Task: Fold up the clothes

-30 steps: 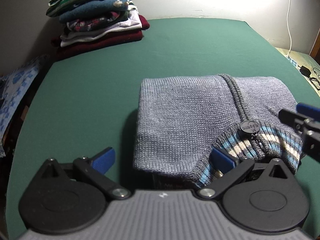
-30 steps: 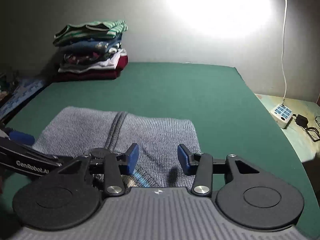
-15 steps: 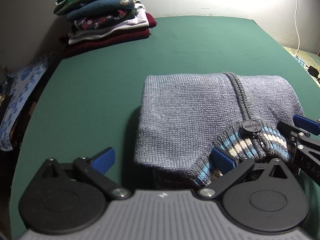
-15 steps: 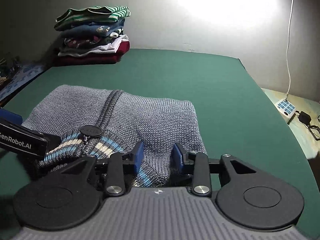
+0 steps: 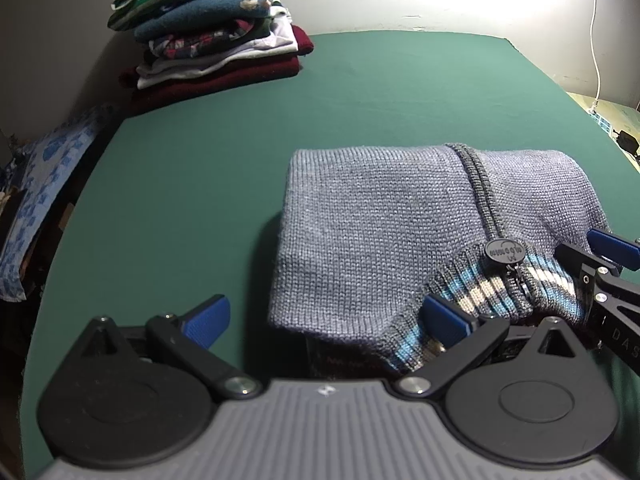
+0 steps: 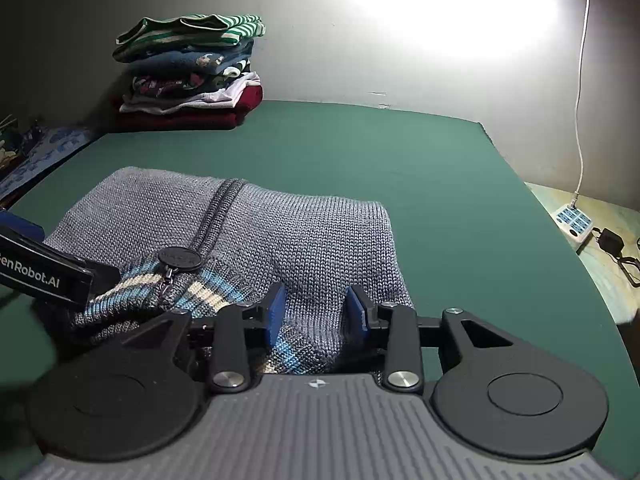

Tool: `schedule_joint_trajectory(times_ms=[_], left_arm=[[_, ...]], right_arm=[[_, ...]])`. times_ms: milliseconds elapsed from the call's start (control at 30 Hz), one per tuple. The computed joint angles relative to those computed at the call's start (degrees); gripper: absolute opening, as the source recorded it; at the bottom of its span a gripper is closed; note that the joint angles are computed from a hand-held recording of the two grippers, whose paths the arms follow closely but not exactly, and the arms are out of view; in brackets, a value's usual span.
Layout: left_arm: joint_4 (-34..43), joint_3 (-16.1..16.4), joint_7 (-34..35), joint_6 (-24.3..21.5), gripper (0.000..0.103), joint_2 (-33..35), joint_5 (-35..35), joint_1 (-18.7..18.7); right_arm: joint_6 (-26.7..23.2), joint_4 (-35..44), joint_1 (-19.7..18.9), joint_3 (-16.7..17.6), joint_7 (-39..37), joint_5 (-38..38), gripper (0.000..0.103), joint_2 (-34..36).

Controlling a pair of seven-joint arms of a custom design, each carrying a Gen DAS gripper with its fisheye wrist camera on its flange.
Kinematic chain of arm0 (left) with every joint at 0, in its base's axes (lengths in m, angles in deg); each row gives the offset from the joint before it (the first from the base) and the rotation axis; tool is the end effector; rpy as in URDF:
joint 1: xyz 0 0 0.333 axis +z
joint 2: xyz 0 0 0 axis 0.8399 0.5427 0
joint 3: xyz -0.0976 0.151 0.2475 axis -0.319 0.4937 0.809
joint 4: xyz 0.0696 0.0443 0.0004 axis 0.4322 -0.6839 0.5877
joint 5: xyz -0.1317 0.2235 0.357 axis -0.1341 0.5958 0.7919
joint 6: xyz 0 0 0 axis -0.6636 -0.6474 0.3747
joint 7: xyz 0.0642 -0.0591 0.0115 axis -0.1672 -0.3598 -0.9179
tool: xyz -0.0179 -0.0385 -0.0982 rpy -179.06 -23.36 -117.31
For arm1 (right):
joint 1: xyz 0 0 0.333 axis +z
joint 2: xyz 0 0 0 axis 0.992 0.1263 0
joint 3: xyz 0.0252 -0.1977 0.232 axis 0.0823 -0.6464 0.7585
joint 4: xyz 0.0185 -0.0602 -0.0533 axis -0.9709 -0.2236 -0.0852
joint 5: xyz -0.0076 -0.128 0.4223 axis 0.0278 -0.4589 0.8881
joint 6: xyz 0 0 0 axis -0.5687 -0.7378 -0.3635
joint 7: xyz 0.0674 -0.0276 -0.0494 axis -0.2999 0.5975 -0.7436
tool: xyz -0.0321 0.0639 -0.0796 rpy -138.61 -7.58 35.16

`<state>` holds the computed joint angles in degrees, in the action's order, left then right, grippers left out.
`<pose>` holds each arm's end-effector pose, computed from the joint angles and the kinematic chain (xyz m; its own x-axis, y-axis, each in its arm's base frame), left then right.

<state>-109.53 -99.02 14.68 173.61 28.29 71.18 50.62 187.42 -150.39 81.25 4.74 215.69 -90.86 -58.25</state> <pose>0.5803 -0.1710 0.5113 -0.2646 -0.9630 -0.0503 -0.7690 0.2422 -0.5916 0.5145 0.1513 0.4780 -0.0387 -0.9985 0.0398 -0.5929 -0.0091 -0.8052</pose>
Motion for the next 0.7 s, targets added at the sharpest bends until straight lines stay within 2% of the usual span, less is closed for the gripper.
schedule_joint_trajectory(times_ms=[300,467,700], left_arm=[[0.8,0.2,2.1,-1.2,0.102,0.2,-1.2,-0.3],[1.7,0.2,2.9,-2.9,0.102,0.4,-1.9,-0.3],[2.2,0.0,2.5,-3.8,0.102,0.5,-1.2,-0.2]], right_arm=[[-0.7,-0.1,1.0,-1.0,-1.9,2.7,0.037,-1.0],[-1.1,0.0,-0.3,-0.9,-0.1,4.6,0.037,-1.6],[-4.1,0.0,1.1,-1.7,-4.1,8.0,0.036,-1.3]])
